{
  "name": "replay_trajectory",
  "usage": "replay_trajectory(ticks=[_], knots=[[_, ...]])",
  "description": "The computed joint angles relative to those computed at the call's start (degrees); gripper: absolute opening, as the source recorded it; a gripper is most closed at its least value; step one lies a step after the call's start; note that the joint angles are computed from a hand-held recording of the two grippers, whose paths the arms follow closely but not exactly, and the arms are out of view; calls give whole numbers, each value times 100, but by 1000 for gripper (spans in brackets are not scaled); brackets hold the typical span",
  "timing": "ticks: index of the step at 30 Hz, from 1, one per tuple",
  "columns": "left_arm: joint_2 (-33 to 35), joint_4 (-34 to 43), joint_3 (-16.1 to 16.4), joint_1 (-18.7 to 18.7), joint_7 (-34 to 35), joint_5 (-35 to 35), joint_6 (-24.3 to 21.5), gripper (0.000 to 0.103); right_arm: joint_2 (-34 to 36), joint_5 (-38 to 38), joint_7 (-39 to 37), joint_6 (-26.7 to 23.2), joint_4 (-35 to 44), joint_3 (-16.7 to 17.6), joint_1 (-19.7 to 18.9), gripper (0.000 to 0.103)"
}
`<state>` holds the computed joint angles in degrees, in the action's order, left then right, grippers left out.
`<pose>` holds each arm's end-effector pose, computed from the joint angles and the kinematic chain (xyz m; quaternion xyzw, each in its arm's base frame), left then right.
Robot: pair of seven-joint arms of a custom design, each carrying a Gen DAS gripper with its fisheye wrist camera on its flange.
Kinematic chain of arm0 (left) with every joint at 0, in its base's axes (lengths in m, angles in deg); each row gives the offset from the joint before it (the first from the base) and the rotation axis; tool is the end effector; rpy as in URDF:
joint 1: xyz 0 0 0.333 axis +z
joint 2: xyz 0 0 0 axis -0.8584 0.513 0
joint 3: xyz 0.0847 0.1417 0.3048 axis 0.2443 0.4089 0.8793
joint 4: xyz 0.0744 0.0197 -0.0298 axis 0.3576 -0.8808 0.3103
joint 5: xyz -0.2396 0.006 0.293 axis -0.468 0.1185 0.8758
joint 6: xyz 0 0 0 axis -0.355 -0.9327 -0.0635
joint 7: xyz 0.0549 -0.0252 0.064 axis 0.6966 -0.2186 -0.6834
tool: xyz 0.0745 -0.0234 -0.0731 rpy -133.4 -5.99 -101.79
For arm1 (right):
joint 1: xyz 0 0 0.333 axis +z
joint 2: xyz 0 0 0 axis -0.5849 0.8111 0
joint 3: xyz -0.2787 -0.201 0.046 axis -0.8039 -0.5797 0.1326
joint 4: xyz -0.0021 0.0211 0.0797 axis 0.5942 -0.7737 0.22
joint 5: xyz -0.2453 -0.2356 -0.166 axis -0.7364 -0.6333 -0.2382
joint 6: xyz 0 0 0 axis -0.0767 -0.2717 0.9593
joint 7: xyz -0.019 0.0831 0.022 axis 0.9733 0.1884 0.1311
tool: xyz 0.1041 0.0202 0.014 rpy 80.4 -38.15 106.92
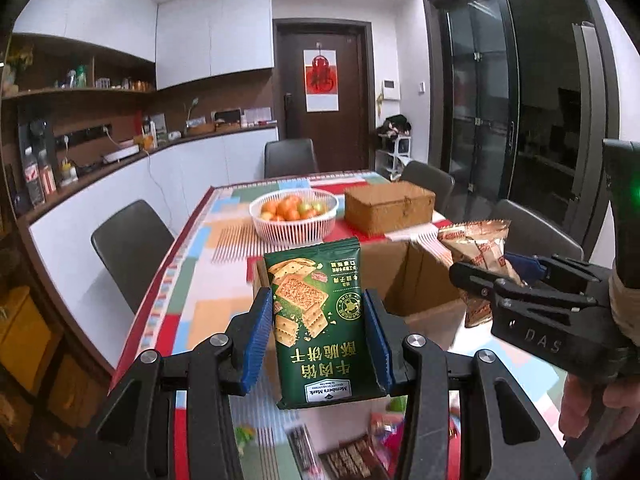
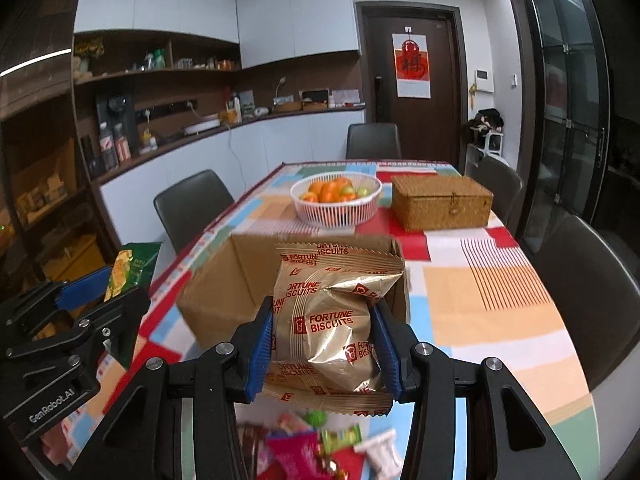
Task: Organize snacks
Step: 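Lift green cracker pack with left tool while right tool lifts gold biscuit bag toward box, then open both tools over the box, dropping both packs inside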
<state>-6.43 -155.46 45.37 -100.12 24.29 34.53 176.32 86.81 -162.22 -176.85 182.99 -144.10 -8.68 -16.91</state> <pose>0.5498 -0.3818 0.4636 -0.4010 0.7571 -0.4463 0.2585 0.5057 0.2469 0.4363 -0.5360 0.6828 -0.3597 0.3422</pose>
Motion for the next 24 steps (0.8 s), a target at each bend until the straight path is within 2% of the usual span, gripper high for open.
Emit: replay_trajectory(ticks=[4, 6, 8, 10, 17, 18, 21, 22, 23, 24], knots=[[327, 652, 35, 60, -87, 153, -231, 44, 163, -46, -104, 172, 302, -93, -100, 47], [507, 976, 434, -254, -116, 86, -449, 44, 291, 74, -296, 256, 492, -145, -153, 47], [670, 1283, 366, -118, -317, 364, -651, 44, 423, 258, -559, 228, 672, -185, -167, 47], [905, 1710, 442, -99, -482, 492, -1012, 44, 560, 410, -749, 302, 838, -255, -187, 47], [1674, 3096, -243, 573, -694, 880, -2426, 44, 1062, 1516, -1934, 675, 1268, -527, -214, 47], [1840, 3377, -255, 599, -758, 964, -2705, 44, 1136, 1687, -2140, 645, 1326, -563, -183, 47], [2075, 3759, -296, 619, -845, 1292, -3137, 44, 1320, 2029, -2530, 747, 1434, -694, -91, 47], [2116, 3821, -284, 611, -916, 1400, -3221, 46, 1381, 2174, -2681, 785, 1470, -730, -71, 47], [2110, 3797, -200, 556, -1071, 1529, -3222, 57, 1458, 2325, -2863, 804, 1522, -765, -51, 47], [2066, 3693, -155, 527, -1196, 1639, -3142, 63, 1494, 2381, -2951, 795, 1545, -822, 3, 50]])
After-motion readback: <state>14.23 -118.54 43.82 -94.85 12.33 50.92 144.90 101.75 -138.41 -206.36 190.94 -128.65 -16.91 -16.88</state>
